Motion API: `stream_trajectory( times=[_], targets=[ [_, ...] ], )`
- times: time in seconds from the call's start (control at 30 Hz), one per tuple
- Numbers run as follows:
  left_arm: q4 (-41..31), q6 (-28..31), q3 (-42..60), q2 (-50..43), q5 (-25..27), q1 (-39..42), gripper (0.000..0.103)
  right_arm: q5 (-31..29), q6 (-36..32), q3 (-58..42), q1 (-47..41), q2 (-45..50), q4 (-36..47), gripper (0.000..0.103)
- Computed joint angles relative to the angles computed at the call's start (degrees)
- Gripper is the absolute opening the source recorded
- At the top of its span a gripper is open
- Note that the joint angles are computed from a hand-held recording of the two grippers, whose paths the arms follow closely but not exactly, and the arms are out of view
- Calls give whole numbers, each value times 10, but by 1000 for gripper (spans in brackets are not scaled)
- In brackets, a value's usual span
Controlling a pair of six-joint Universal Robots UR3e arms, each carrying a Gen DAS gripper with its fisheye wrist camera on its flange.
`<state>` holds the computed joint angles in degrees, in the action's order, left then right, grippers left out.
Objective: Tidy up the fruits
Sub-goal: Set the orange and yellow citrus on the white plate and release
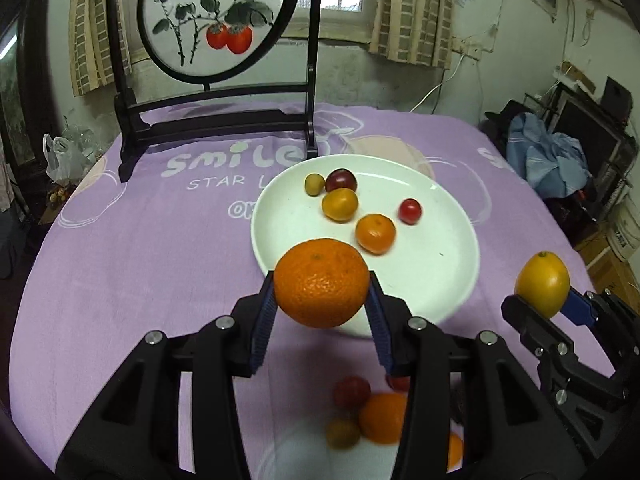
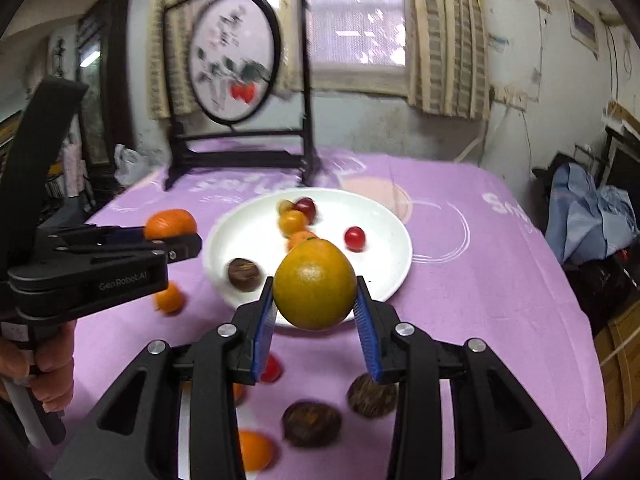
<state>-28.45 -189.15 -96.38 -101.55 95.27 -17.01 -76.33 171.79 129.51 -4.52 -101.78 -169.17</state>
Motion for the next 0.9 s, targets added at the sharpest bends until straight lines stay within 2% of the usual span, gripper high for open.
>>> stream_trajectory(
  times=[0.17,0.27,0.3,0.33,0.37,0.43,0.57,0.67,0.73,0.9],
  targets=[
    [-42,-7,105,-102,12,3,44,-8,0,-96,14,128,37,38],
    [-57,-13,139,-137,7,10,45,-48,18,-137,36,182,37,38],
    [-58,-19,147,-147,3,13,51,-76,24,-154,48,203,35,39],
    [-51,-33,151,-155,0,17,60,-85,28,-161,52,210,39,46],
    [-46,-48,154,-160,7,16,72,-84,31,-167,52,214,41,57],
    [-31,-55,150,-155,14,14,73,-69,41,-140,38,199,8,61],
    [-23,-32,127,-127,27,3,80,-20,36,-95,1,145,8,61],
    [-13,-30,74,-74,19,4,81,25,24,-47,-36,77,35,61],
    [-1,-33,35,-38,16,3,86,44,14,-20,-54,39,53,61],
    [24,-38,-65,46,38,-14,88,61,-30,75,-78,-86,82,61]
  ],
)
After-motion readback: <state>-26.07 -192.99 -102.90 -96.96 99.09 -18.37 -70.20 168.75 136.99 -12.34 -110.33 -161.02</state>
